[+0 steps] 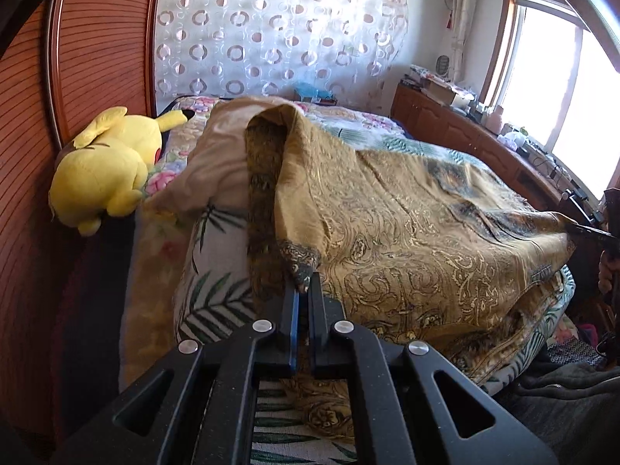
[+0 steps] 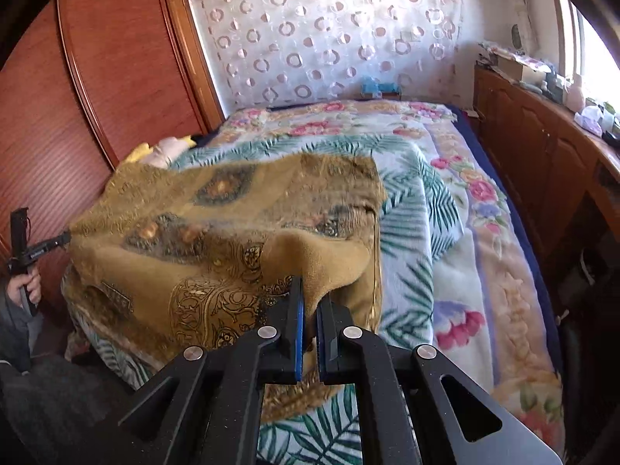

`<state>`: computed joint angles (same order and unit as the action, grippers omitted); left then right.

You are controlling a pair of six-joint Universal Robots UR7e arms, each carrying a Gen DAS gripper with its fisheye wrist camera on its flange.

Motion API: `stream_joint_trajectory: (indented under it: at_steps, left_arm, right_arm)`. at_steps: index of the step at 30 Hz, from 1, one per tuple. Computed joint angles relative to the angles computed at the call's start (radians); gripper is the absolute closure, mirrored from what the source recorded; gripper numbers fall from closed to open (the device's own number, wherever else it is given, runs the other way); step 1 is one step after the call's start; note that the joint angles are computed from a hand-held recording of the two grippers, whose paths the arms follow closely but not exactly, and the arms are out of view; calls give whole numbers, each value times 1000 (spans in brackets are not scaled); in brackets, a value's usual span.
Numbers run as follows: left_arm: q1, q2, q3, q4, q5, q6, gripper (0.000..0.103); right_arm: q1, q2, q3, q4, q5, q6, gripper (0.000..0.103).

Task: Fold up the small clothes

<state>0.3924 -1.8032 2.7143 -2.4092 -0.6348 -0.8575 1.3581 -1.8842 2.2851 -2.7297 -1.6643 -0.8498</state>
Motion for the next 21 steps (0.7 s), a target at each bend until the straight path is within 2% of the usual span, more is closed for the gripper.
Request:
stream_joint_trajectory:
  at_steps: [3, 6, 8, 10, 12, 14, 17, 18, 21]
  left_arm:
    - [14, 24, -1, -25, -15, 5, 99]
    - [4, 24, -8, 14, -9, -21, 94]
    - [-16, 12, -11, 59, 6, -49, 91]
    - [-34, -8, -8, 83, 18, -68, 82]
    - [-48, -22, -6, 103, 35, -85, 65]
    - [-53, -25, -2, 80, 35, -67, 54]
    - [-50, -8, -4, 74, 45, -78, 28]
    - [-50, 0, -3, 75, 52, -86, 23]
    - [-46, 29, -5, 82, 66, -111, 23]
  right_arm:
    - [1, 44, 10, -62, -50, 1, 98]
    - [26, 86, 9, -119, -104, 5, 86]
    - [33, 92, 5, -137, -111, 5, 79]
    - [54, 80, 20, -168, -126, 6, 72]
    - [67, 73, 37, -217, -132, -6, 66]
    - [82, 78, 40, -253, -133, -13, 64]
    - [87, 75, 69, -314, -114, -37, 56]
    - [90, 86, 75, -332, -105, -40, 56]
    - [106, 139, 92, -395, -100, -44, 55]
